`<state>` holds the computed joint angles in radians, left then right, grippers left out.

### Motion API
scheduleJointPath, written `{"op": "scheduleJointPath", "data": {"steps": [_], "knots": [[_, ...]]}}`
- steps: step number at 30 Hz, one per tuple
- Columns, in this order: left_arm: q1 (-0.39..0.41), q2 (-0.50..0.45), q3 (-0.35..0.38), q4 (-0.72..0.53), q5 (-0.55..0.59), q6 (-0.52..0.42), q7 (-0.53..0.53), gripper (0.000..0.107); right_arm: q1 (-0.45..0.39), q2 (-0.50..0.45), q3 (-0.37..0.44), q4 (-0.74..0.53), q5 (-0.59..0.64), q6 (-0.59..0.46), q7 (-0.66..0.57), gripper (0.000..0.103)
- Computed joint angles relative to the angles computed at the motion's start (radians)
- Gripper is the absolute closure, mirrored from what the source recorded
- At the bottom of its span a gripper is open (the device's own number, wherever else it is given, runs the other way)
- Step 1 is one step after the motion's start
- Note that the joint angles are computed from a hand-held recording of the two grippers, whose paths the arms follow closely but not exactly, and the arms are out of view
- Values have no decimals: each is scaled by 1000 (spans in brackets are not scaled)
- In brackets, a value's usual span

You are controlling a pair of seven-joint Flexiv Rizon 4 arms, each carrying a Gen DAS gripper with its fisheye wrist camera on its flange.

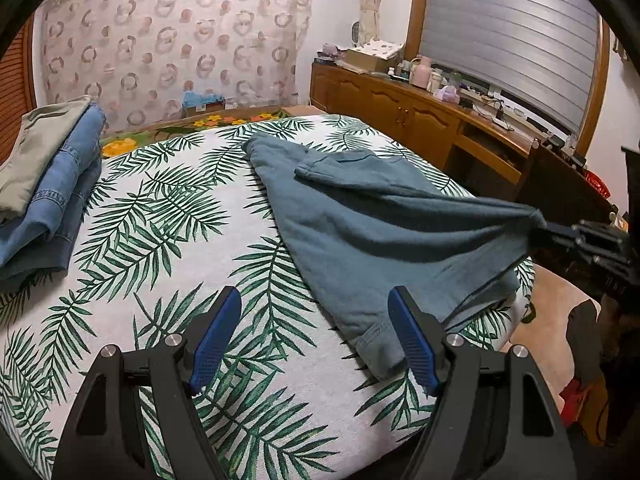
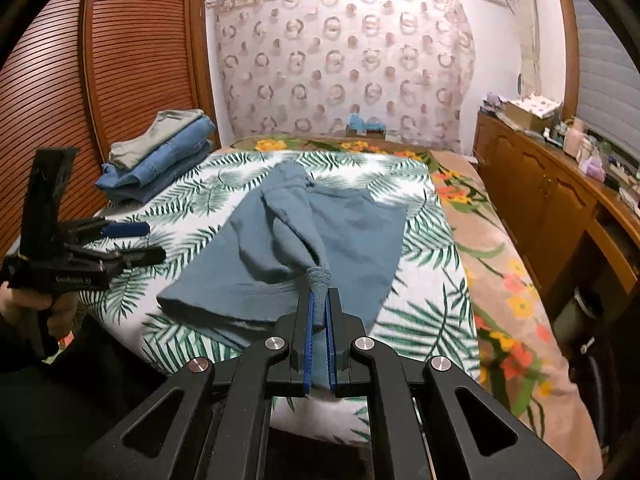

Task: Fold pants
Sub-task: 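Lift the leg with the right tool and fold it over the other leg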

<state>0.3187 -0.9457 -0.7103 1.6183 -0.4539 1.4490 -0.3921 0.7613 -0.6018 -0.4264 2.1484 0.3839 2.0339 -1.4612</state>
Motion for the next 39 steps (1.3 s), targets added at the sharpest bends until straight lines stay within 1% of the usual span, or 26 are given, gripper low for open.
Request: {"op": "scheduleJointPath", "data": {"steps": [2, 5, 6, 8, 9, 12, 17, 20, 24, 29, 31, 34, 37, 39], "knots": [[-13, -2, 12, -11, 2, -6, -4, 30, -12, -1, 10, -1, -5, -11, 6, 98], [-30, -4, 25, -24, 3, -11, -3, 30, -2, -15, -7, -4, -5, -26, 19, 98], [-37, -8, 30, -35, 3, -20, -2, 30, -12, -9, -3, -2, -14, -30, 23, 98], [-54, -13, 41, -51, -2, -21, -4, 30, -38, 1, 21, 0, -32, -38, 40, 98], [-63, -17, 47, -64, -5, -27, -6, 30, -69, 8, 47, 7, -49, -34, 47, 98], [-93, -26, 71, -94, -11, -38, -4, 30, -93, -1, 62, 9, -72, -44, 59, 98], [-143, -32, 129, -137, -22, -60, -23, 30, -230, 13, 186, 17, -132, 0, 93, 98], [-156, -30, 144, -139, -27, -64, -19, 30, -252, 30, 214, 31, -140, 22, 93, 98], [-172, -33, 157, -149, -32, -69, -13, 30, -243, 33, 217, 46, -133, 47, 63, 98], [-189, -42, 170, -168, -29, -66, 1, 30, -260, 16, 230, 36, -125, 41, 64, 98], [-183, -51, 151, -178, -32, -46, 12, 30, -274, 18, 243, 35, -130, 48, 67, 98], [-189, -65, 148, -211, -33, -47, 13, 30, -246, 19, 214, 33, -115, 39, 52, 98], [-212, -78, 175, -249, -32, -50, -6, 30, -189, 19, 158, 30, -80, 20, 35, 90], [-223, -86, 191, -268, -33, -60, -21, 30, -172, 23, 139, 34, -67, 22, 29, 86]]}}
